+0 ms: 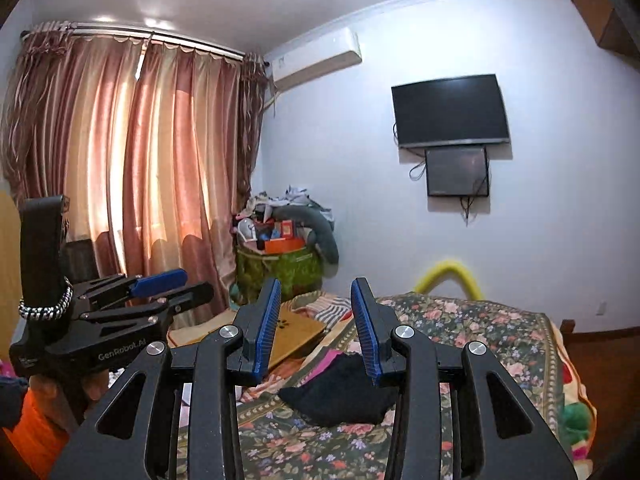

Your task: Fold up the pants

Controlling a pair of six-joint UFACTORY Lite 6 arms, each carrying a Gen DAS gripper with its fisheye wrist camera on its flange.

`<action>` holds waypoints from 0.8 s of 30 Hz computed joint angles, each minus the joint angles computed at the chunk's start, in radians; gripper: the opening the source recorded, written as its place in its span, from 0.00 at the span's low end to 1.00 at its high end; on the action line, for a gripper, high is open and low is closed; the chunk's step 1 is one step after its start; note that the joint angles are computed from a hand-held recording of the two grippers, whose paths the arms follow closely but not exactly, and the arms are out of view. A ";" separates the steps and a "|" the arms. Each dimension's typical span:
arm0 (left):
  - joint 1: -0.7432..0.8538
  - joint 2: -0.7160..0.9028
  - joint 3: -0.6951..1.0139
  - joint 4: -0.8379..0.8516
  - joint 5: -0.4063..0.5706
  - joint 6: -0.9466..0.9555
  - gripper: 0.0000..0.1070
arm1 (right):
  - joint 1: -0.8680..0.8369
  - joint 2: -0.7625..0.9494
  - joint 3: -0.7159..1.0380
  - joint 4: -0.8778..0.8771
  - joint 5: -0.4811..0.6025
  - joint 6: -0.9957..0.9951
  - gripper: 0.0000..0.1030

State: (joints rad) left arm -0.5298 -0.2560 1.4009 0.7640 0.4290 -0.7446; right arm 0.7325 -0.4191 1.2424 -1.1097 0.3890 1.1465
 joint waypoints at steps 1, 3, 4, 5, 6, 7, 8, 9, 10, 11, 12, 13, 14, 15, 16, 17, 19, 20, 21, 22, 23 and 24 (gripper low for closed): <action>-0.012 -0.029 -0.022 0.023 0.009 -0.026 0.45 | 0.028 -0.011 -0.014 -0.042 0.030 0.045 0.36; -0.041 -0.080 -0.061 0.078 0.033 -0.085 0.60 | 0.093 -0.023 -0.040 -0.144 0.122 0.150 0.50; -0.051 -0.099 -0.078 0.109 0.042 -0.119 0.62 | 0.105 -0.022 -0.046 -0.165 0.144 0.173 0.56; -0.065 -0.120 -0.095 0.135 0.055 -0.146 0.63 | 0.112 -0.025 -0.052 -0.180 0.163 0.194 0.67; -0.074 -0.136 -0.106 0.138 0.065 -0.151 0.65 | 0.127 -0.030 -0.061 -0.196 0.188 0.218 0.75; -0.079 -0.143 -0.111 0.137 0.072 -0.152 0.67 | 0.137 -0.035 -0.069 -0.203 0.203 0.229 0.78; -0.089 -0.154 -0.121 0.152 0.082 -0.170 0.74 | 0.154 -0.042 -0.071 -0.201 0.227 0.228 0.83; -0.095 -0.164 -0.132 0.174 0.091 -0.195 0.83 | 0.174 -0.046 -0.074 -0.209 0.259 0.232 0.85; -0.104 -0.173 -0.143 0.201 0.098 -0.226 0.87 | 0.178 -0.044 -0.073 -0.215 0.269 0.237 0.86; -0.113 -0.182 -0.155 0.225 0.105 -0.256 0.91 | 0.183 -0.046 -0.073 -0.217 0.281 0.239 0.92; -0.124 -0.192 -0.166 0.239 0.115 -0.275 0.93 | 0.195 -0.052 -0.077 -0.227 0.300 0.251 1.00; -0.125 -0.197 -0.170 0.232 0.117 -0.271 0.93 | 0.203 -0.055 -0.080 -0.240 0.315 0.265 1.00; -0.128 -0.200 -0.174 0.232 0.119 -0.274 0.94 | 0.221 -0.068 -0.086 -0.244 0.338 0.268 1.00; -0.132 -0.203 -0.179 0.235 0.123 -0.281 0.94 | 0.223 -0.068 -0.083 -0.240 0.345 0.264 1.00; -0.137 -0.210 -0.185 0.241 0.129 -0.288 0.95 | 0.214 -0.067 -0.077 -0.232 0.338 0.255 1.00; -0.136 -0.217 -0.192 0.238 0.129 -0.288 0.95 | 0.207 -0.066 -0.073 -0.226 0.334 0.251 1.00; -0.134 -0.222 -0.197 0.232 0.127 -0.285 0.95 | 0.243 -0.087 -0.095 -0.244 0.371 0.269 1.00; -0.136 -0.219 -0.194 0.235 0.128 -0.290 0.95 | 0.252 -0.095 -0.103 -0.247 0.382 0.274 1.00; -0.136 -0.220 -0.196 0.235 0.126 -0.291 0.95 | 0.256 -0.099 -0.107 -0.249 0.386 0.277 1.00; -0.130 -0.220 -0.196 0.228 0.121 -0.284 0.95 | 0.248 -0.098 -0.102 -0.244 0.381 0.271 1.00; -0.129 -0.220 -0.196 0.229 0.120 -0.285 0.95 | 0.252 -0.100 -0.103 -0.245 0.387 0.273 1.00; -0.129 -0.220 -0.196 0.230 0.119 -0.285 0.96 | 0.273 -0.112 -0.122 -0.259 0.406 0.289 1.00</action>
State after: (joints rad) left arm -0.6588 -0.4762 1.2049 0.9944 0.5485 -1.0299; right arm 1.0054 -0.5311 1.1203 -1.3690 0.7950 1.4360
